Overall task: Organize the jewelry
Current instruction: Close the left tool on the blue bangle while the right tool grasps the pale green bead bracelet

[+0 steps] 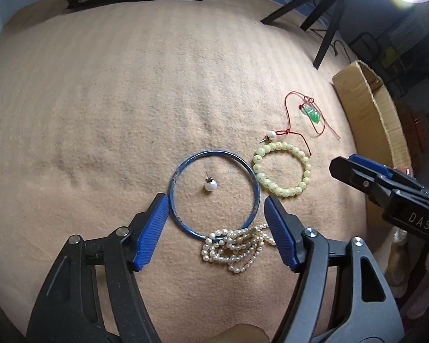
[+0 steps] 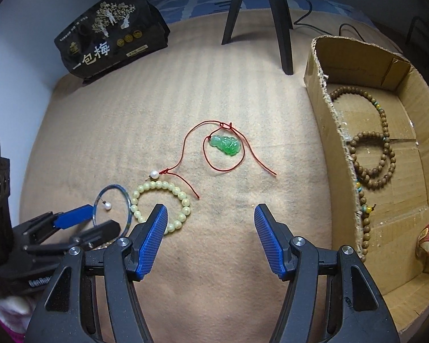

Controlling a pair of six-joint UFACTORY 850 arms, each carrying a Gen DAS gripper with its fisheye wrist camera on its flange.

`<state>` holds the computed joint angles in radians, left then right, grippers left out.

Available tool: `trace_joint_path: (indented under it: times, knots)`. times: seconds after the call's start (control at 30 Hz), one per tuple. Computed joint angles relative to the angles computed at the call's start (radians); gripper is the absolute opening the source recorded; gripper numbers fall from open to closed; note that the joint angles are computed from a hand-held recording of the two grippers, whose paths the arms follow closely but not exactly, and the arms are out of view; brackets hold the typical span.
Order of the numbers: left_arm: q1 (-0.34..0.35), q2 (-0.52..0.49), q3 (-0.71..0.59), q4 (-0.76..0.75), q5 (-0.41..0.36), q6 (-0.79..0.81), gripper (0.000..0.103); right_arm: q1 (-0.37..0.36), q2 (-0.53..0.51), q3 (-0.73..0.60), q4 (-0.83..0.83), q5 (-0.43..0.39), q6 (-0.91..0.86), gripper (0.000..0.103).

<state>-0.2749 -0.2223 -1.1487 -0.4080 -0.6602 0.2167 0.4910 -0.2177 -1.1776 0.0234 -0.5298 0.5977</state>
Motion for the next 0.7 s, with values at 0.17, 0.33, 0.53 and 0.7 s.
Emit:
trace_joint_path:
  times: [0.17,0.33,0.53,0.7]
  knots:
    - [-0.020,-0.010,-0.008,0.052,0.020,-0.055,0.077,-0.010,-0.022,-0.013,0.019,-0.018,-0.007,0.063]
    - [-0.052,-0.017,-0.011,0.151,0.046,-0.120,0.077,-0.027,-0.029,-0.013,0.092,-0.009,-0.051,0.062]
    - [-0.100,-0.029,-0.010,0.321,0.086,-0.222,0.077,-0.025,-0.049,-0.033,0.121,-0.015,-0.096,0.056]
    - [-0.108,-0.035,-0.009,0.368,0.108,-0.254,0.075,-0.020,-0.064,-0.045,0.116,-0.020,-0.103,0.050]
